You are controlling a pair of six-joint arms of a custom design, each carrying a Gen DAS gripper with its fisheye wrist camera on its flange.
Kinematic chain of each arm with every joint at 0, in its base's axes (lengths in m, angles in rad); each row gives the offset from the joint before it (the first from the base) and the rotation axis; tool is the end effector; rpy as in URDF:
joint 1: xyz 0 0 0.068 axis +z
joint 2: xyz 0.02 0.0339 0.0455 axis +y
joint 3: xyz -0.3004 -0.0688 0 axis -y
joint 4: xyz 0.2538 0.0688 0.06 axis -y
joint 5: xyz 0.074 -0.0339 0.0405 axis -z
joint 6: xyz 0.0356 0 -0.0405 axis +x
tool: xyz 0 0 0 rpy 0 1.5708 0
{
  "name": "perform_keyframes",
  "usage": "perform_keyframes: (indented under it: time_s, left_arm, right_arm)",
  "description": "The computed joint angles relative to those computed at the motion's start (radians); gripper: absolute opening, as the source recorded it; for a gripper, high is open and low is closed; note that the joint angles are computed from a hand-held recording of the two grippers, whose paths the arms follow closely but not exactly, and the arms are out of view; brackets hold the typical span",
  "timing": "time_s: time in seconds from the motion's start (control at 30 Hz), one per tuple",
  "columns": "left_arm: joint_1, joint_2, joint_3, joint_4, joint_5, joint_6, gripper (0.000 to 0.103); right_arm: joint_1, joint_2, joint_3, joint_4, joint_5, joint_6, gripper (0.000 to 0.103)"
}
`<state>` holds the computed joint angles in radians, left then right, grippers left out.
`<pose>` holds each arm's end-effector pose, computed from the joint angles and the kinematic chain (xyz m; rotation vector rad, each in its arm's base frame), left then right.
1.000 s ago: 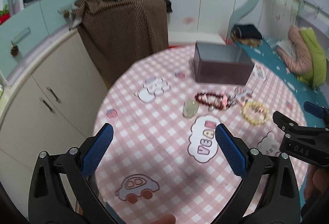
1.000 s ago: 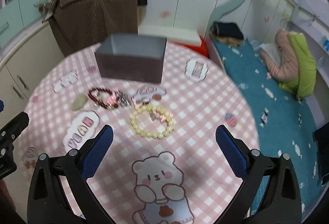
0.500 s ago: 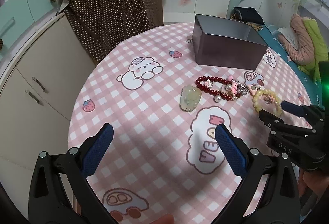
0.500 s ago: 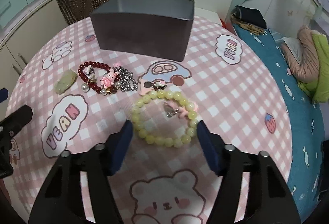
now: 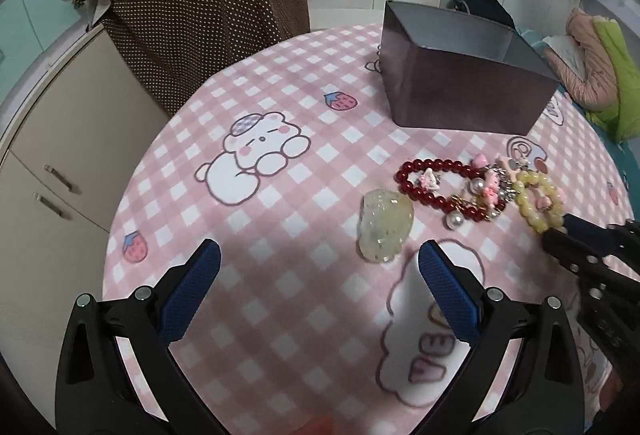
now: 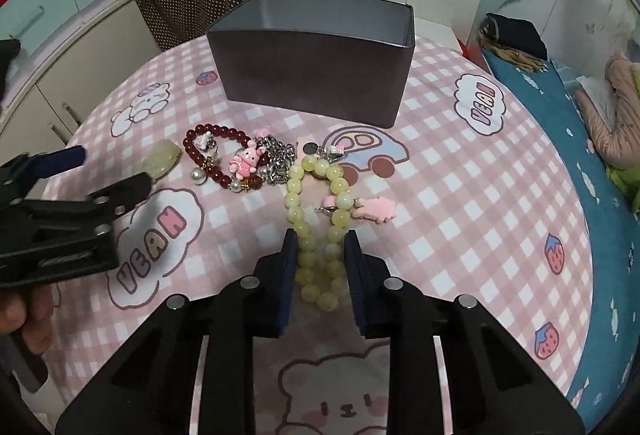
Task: Organize jewelry
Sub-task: 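Close the right tool on the yellow bracelet while the left tool approaches the jade pendant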
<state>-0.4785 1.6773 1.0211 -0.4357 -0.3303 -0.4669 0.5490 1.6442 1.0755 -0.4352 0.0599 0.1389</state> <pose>0.3065 -0.1460 0.2093 -0.0896 2.5686 0.0956 0.2971 0.1793 0.2346 -0.5038 2.5329 0.1808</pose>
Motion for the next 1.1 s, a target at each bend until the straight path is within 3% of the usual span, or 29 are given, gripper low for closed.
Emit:
perform_keyframes:
  time_s: [0.37, 0.47, 0.63, 0.73, 0.8, 0.93, 1.0, 1.03, 1.1]
  left_arm:
    - [0.043, 0.055, 0.014, 0.068, 0.079, 0.06, 0.097]
    - [0.039, 0.047, 0.01, 0.085, 0.084, 0.083, 0.085]
    - [0.036, 0.052, 0.03, 0.082, 0.098, 0.112, 0.05]
    - [0.034, 0.044, 0.027, 0.083, 0.111, 0.124, 0.035]
    - [0.034, 0.029, 0.017, 0.079, 0.125, 0.125, 0.03]
    - [0.042, 0.004, -0.008, 0.088, 0.149, 0.117, 0.03]
    - [0.048, -0.012, -0.029, 0.099, 0.163, 0.112, 0.03]
    - [0.051, -0.022, -0.039, 0.104, 0.172, 0.108, 0.03]
    - [0.058, -0.035, -0.055, 0.111, 0.189, 0.104, 0.03]
  right_arm:
    - [-0.019, 0.022, 0.027, 0.021, -0.049, -0.021, 0.035]
    - [-0.023, 0.014, 0.031, 0.022, -0.063, -0.025, 0.038]
    - [-0.025, 0.004, 0.034, 0.023, -0.061, -0.015, 0.039]
    - [-0.008, 0.016, 0.047, 0.015, -0.061, -0.036, 0.039]
    - [0.004, 0.032, 0.058, 0.016, -0.054, -0.044, 0.038]
    - [0.025, 0.084, 0.085, -0.008, -0.011, -0.032, 0.038]
    - [0.032, 0.081, 0.075, 0.005, 0.009, -0.035, 0.03]
    - [0.035, 0.081, 0.075, 0.002, 0.011, -0.039, 0.013]
    - [0.032, 0.079, 0.076, -0.004, 0.008, -0.036, 0.008]
